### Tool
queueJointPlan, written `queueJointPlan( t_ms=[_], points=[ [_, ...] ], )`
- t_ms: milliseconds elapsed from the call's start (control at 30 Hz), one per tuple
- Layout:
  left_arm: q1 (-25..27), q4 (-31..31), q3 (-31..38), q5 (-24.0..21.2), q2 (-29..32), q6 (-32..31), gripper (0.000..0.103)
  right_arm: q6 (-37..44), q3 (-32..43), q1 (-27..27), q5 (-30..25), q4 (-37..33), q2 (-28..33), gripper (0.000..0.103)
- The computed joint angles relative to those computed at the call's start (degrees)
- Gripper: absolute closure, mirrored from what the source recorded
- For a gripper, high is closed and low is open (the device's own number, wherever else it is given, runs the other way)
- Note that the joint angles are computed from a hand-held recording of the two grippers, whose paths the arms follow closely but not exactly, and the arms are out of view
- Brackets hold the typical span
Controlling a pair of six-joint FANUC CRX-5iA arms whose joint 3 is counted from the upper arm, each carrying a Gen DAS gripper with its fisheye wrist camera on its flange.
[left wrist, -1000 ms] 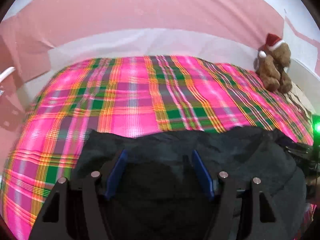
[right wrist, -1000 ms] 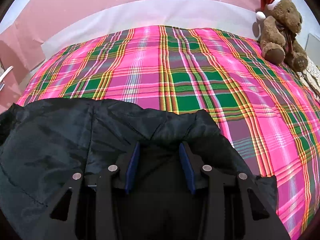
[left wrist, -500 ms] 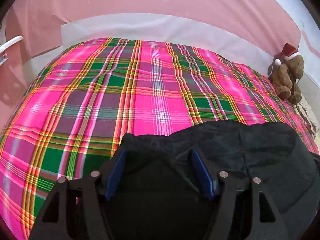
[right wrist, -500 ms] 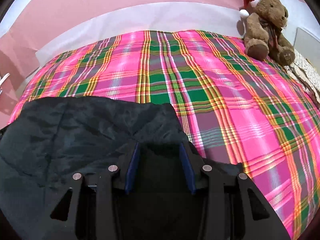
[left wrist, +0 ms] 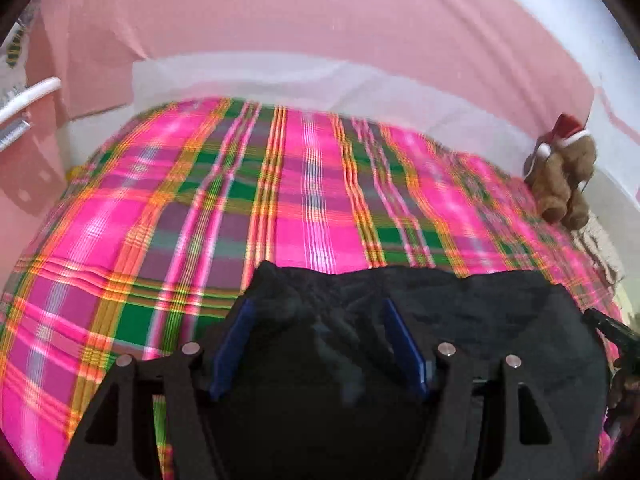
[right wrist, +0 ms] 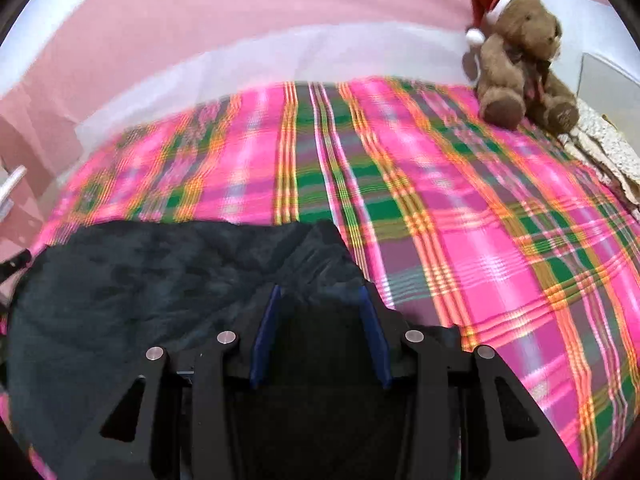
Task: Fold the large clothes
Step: 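Press the folded jacket flat with both tools, then grasp the edge of the folded black jacket with both tools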
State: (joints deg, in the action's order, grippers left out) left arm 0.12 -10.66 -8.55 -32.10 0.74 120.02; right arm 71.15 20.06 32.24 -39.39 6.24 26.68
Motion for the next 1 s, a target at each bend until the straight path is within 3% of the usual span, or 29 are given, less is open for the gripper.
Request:
queueJointPlan(
  t_ms=[167,300,467,567,667,867,1000],
  points=[
    [-0.5,1.2,-8.5,4.7,-7.8,-1.4,0.034,3.8,-8.2,-0.5,3.8,-5.6,-7.7,0.061],
    [-1.4,-0.3,-10.2,3.4,-6.5,0.0,0.034,2.8,-9.1,-0.3,1.3,-4.6,-6.1,0.061],
    [-3.6,-6.9,-7.4,2.0,-4.1,5.5,0.033,1.0,-10.5,0.7,3.7,0.7,-3.9,0.061],
    [-3.5,-6.4,-7.4,1.6,-4.4,5.9,0.033,0.3,-10.5,0.6,3.6,0.7,-4.1,0.061],
    [-3.9,-6.1,-6.9,-1.1,-5.8,6.3,0.035,-2.8,-11.8,1.1,2.7,4.2,-5.9,0.061],
    [-5.7,-7.4,-10.3,-0.7,-12.2,7.5,0.035,-3.8,-18.7,2.0,6.0,5.9,-13.3,0.061],
    [-8.2,-9.9,-10.5,-2.0,-11.6,9.1,0.034,-4.5,-22.0,2.8,6.2,8.0,-14.2,0.061]
  ],
)
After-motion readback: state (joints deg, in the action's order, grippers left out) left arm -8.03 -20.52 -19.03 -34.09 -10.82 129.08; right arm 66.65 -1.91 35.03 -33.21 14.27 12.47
